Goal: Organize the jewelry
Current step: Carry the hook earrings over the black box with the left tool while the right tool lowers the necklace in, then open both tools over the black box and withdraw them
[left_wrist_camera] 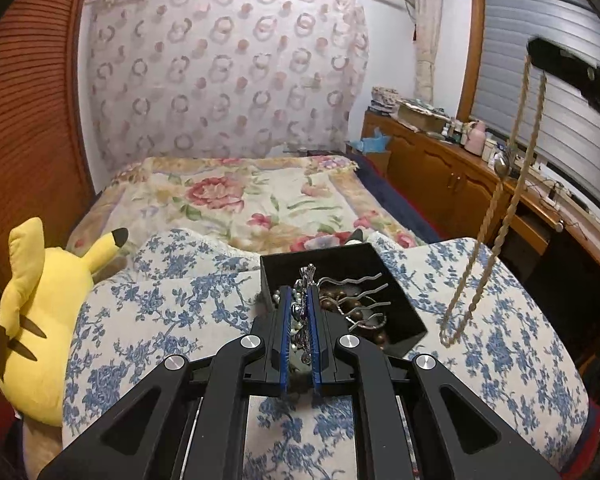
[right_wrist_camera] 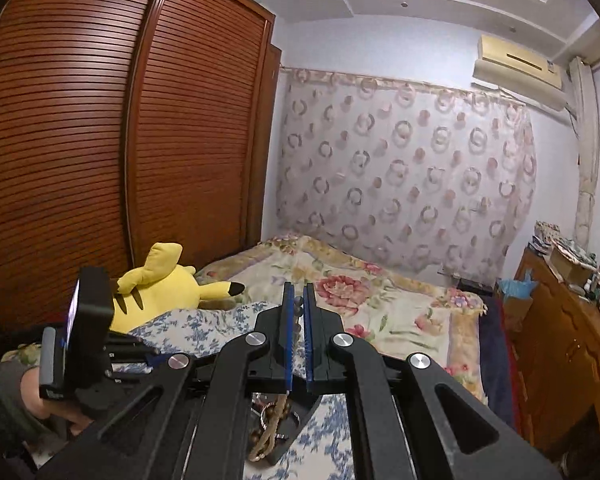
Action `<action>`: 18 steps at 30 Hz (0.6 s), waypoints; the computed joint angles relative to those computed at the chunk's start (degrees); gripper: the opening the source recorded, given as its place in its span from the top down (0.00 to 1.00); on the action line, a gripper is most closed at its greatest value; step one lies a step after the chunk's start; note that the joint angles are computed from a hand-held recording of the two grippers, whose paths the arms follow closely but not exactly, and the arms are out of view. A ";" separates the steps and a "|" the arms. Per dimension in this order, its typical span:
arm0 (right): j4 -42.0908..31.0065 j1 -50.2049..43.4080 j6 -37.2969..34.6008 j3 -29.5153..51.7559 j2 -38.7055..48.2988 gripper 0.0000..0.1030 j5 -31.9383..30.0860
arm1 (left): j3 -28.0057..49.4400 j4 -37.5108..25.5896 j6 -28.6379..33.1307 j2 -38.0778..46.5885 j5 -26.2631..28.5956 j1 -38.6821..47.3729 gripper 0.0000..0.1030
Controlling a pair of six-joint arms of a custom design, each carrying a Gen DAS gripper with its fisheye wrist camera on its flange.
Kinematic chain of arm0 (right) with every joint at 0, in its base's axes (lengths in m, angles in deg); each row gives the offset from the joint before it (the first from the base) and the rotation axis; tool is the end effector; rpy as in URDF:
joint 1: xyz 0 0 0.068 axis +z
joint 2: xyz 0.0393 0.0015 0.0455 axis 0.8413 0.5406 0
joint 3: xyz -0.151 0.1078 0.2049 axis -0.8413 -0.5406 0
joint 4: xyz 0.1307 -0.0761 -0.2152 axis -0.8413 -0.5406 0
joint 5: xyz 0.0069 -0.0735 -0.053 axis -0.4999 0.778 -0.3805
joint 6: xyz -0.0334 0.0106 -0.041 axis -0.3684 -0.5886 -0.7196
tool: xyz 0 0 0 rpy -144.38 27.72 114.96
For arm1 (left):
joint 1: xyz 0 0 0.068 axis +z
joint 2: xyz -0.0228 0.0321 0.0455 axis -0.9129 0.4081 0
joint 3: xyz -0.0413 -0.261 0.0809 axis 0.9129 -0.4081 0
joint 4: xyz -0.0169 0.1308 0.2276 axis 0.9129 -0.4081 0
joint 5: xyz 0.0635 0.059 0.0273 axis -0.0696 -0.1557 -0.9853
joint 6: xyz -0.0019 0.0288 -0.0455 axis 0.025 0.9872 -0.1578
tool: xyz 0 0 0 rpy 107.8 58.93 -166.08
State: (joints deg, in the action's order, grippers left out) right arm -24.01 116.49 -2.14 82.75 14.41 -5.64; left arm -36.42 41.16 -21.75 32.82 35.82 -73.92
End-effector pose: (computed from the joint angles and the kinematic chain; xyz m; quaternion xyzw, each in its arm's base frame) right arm 0.1442 0.2039 0.3595 -0.2130 0.7874 0.0858 0.5720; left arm 0.1848 -0.0344 0.2286 0.1471 0.8815 -0.1194 0.4325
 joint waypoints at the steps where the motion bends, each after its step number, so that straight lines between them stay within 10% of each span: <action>1: 0.51 -1.17 -0.58 0.63 0.91 0.95 -1.20 | 0.15 0.76 0.00 1.43 -0.08 -0.11 0.93; 18: 7.47 -13.69 -0.68 1.65 15.83 0.95 -16.32 | 2.12 6.86 0.51 15.29 -2.53 -3.01 0.93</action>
State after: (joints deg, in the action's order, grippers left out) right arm -16.54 102.80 -2.82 84.40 30.23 -21.96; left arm -34.30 48.01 -21.24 48.11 33.29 -76.93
